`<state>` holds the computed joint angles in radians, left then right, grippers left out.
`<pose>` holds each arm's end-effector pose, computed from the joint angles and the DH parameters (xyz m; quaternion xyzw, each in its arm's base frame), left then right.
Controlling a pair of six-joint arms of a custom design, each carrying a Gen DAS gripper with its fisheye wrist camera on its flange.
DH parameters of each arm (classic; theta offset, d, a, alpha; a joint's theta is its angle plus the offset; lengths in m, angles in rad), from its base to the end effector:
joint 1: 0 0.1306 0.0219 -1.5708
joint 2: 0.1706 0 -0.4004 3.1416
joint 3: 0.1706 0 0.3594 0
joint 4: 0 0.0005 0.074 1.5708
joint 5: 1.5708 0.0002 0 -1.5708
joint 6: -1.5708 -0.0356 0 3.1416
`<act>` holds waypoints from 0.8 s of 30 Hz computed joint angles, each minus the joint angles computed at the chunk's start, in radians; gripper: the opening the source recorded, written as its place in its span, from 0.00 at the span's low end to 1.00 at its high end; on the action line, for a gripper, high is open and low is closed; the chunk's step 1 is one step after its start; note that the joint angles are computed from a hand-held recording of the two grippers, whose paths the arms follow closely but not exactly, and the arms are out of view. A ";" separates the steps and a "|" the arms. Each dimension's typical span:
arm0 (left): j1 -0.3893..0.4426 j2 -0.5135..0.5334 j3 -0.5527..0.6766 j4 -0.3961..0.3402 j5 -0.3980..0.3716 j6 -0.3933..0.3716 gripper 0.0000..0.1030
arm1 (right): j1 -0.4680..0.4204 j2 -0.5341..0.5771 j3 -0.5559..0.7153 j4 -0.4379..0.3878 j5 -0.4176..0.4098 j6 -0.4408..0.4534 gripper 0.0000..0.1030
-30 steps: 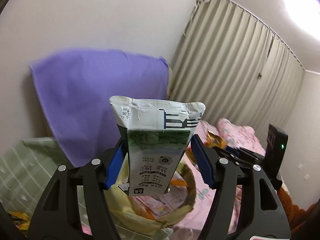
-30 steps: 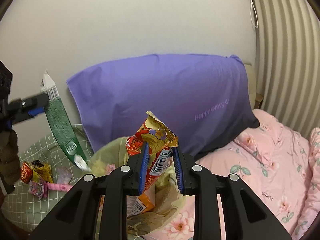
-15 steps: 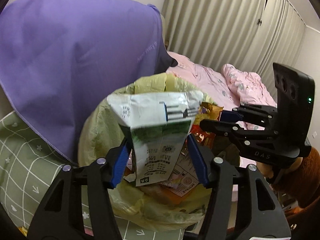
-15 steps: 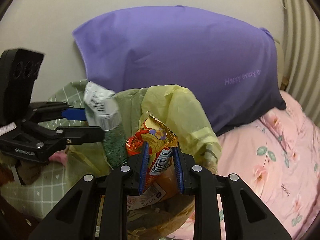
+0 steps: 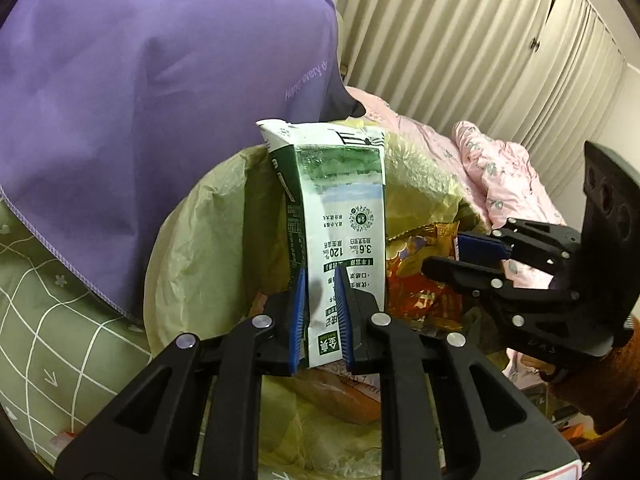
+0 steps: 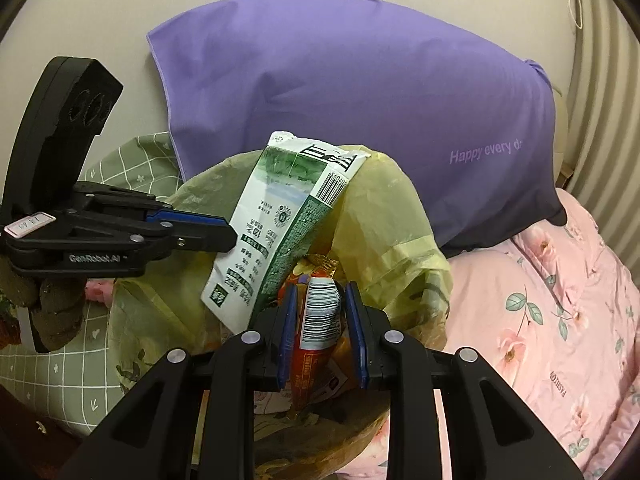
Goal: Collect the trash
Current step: 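Carry the carton and wrapper to the yellow trash bag and release both, then move both tools back over the table toward the remaining wrappers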
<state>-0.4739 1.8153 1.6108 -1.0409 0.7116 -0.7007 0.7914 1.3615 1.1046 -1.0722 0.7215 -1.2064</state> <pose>0.4940 -0.2801 0.3283 0.5595 0.7387 -0.3244 0.1898 0.2827 0.2520 0.3415 0.2330 0.9001 -0.0948 0.3557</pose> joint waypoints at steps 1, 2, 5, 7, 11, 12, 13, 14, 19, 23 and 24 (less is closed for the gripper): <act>0.002 0.000 0.001 -0.008 0.004 0.002 0.14 | 0.002 0.002 0.003 -0.006 0.000 -0.009 0.23; 0.002 0.001 0.007 -0.015 0.010 0.008 0.14 | 0.004 0.001 0.004 -0.008 0.000 -0.017 0.23; 0.023 -0.014 0.001 -0.025 0.049 0.032 0.16 | 0.010 -0.014 -0.003 0.007 0.000 -0.040 0.29; 0.044 -0.036 -0.012 -0.021 0.077 0.036 0.24 | 0.018 -0.017 0.001 -0.002 0.013 -0.045 0.35; 0.085 -0.096 -0.061 0.039 0.089 0.074 0.39 | 0.046 0.001 0.041 -0.070 0.057 -0.062 0.37; 0.100 -0.115 -0.081 0.068 0.088 0.097 0.43 | 0.052 0.005 0.053 -0.085 0.066 -0.068 0.39; 0.116 -0.134 -0.102 0.097 0.086 0.120 0.47 | 0.058 0.008 0.062 -0.092 0.075 -0.073 0.41; 0.133 -0.148 -0.119 0.119 0.085 0.136 0.49 | 0.064 0.010 0.072 -0.094 0.087 -0.075 0.41; 0.239 -0.216 -0.214 0.251 0.059 0.212 0.58 | 0.092 0.026 0.127 -0.070 0.143 -0.051 0.46; 0.325 -0.234 -0.250 0.302 0.007 0.224 0.58 | 0.096 0.037 0.153 0.070 0.141 0.066 0.47; 0.353 -0.232 -0.252 0.311 -0.004 0.234 0.59 | 0.093 0.040 0.155 0.114 0.128 0.103 0.48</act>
